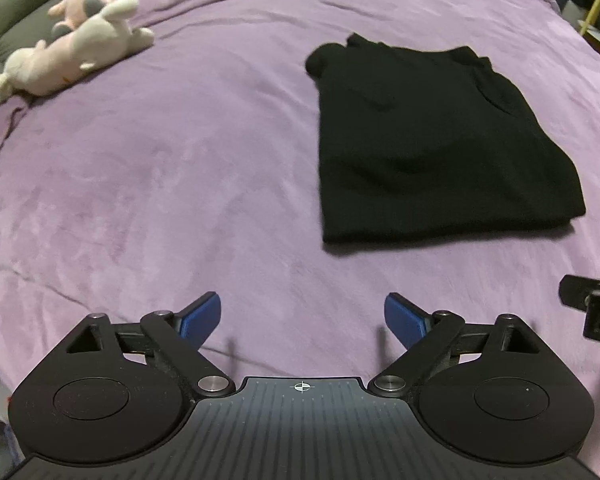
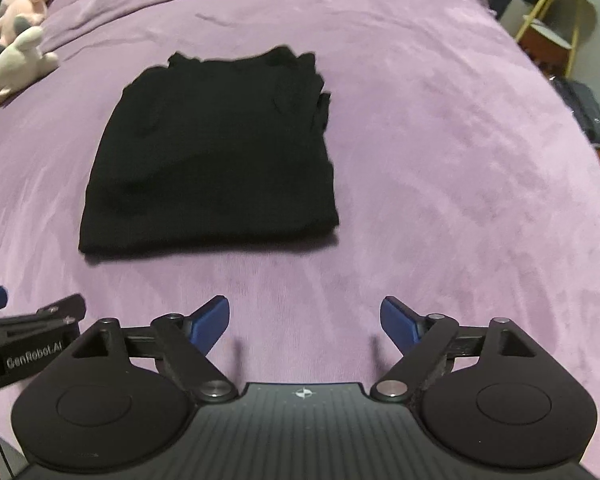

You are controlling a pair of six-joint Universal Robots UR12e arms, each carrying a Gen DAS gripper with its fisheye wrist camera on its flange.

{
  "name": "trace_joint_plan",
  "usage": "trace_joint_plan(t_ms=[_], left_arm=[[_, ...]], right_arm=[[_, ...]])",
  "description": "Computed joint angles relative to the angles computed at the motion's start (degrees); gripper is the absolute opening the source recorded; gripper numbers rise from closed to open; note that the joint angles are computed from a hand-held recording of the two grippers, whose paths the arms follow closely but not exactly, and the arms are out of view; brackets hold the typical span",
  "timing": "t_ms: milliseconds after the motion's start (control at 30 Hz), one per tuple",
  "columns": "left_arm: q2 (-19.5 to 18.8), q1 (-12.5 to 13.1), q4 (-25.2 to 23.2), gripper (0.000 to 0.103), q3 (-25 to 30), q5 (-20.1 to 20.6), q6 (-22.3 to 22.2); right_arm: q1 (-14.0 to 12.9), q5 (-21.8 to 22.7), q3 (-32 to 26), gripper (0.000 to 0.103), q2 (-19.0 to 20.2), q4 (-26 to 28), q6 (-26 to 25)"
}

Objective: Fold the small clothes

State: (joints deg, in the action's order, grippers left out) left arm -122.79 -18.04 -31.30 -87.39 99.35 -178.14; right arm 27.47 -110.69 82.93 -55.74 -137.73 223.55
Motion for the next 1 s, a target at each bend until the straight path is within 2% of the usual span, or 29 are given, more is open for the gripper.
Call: trace_joint_plan(t_ms=[100, 267, 467, 1000], left_arm=[[-0.2, -0.5, 0.8, 0.093, 0.7, 1.9, 1.5], [0.0, 0.1, -0.5, 0.092, 1.7, -1.2, 0.6], [-0.1, -0.1, -0.6, 0.092, 2.1, -0.2, 1.9], [0.8, 0.4, -2.2, 0.091, 1.9, -3.0, 1.0]], right_arm=[[0.0, -1.0, -1.5, 0.087, 0.4, 1.0, 0.4], [0.2, -1.6, -2.9, 0.087, 0.8, 2.0, 1.0], [0.2, -1.7, -3.5, 0.088, 1.0, 3.0, 1.2], [0.6, -2.7, -3.9, 0.088, 1.0, 4.2, 1.7]])
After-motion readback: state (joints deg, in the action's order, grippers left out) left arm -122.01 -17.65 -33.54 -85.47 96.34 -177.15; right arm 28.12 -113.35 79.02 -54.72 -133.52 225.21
